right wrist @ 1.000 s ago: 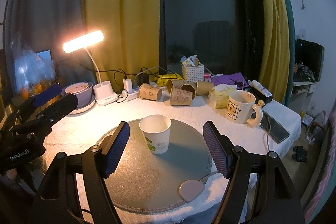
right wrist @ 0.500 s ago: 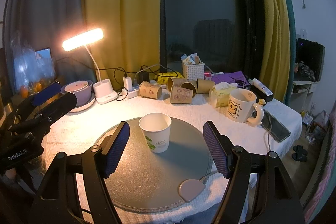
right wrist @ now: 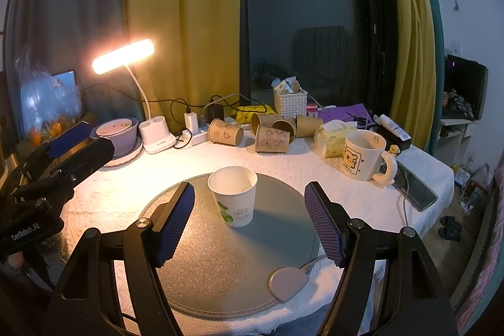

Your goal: Flip cup upright

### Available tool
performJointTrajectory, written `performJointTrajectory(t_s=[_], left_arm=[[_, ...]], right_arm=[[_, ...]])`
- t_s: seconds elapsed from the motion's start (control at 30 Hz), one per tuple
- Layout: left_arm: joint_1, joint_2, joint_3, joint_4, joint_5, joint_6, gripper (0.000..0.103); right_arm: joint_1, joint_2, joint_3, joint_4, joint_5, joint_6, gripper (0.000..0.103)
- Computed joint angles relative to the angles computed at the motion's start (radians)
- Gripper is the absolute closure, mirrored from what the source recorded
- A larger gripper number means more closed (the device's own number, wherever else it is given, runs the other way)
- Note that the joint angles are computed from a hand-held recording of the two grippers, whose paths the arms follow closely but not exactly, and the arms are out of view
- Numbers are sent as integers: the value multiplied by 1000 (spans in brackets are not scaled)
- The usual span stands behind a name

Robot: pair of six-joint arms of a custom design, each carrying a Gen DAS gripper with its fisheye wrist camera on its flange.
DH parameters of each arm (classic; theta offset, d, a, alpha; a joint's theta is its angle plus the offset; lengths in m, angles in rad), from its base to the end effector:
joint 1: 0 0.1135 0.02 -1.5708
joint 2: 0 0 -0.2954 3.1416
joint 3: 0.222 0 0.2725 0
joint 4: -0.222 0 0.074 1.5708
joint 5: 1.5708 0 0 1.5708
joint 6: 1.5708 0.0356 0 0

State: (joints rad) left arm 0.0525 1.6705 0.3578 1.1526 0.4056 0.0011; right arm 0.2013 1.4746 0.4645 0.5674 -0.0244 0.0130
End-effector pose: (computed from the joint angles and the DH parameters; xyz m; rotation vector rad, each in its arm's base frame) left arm 0.2810 0.0007 0.1487 0.2541 1.7089 -0.3110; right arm 0.2769 0.0574 0.1674 -0.2051 2.0066 0.1609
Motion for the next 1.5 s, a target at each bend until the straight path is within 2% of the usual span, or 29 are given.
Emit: performJointTrajectory(t_s=[1.23, 1.5], left_arm=[[7, 19, 7, 12, 14, 4, 16], [2, 44, -1, 56, 15, -5, 16]], right_arm=[[5, 18, -2, 16, 3, 4, 28], [14, 28, -5, 33, 6, 0, 28]])
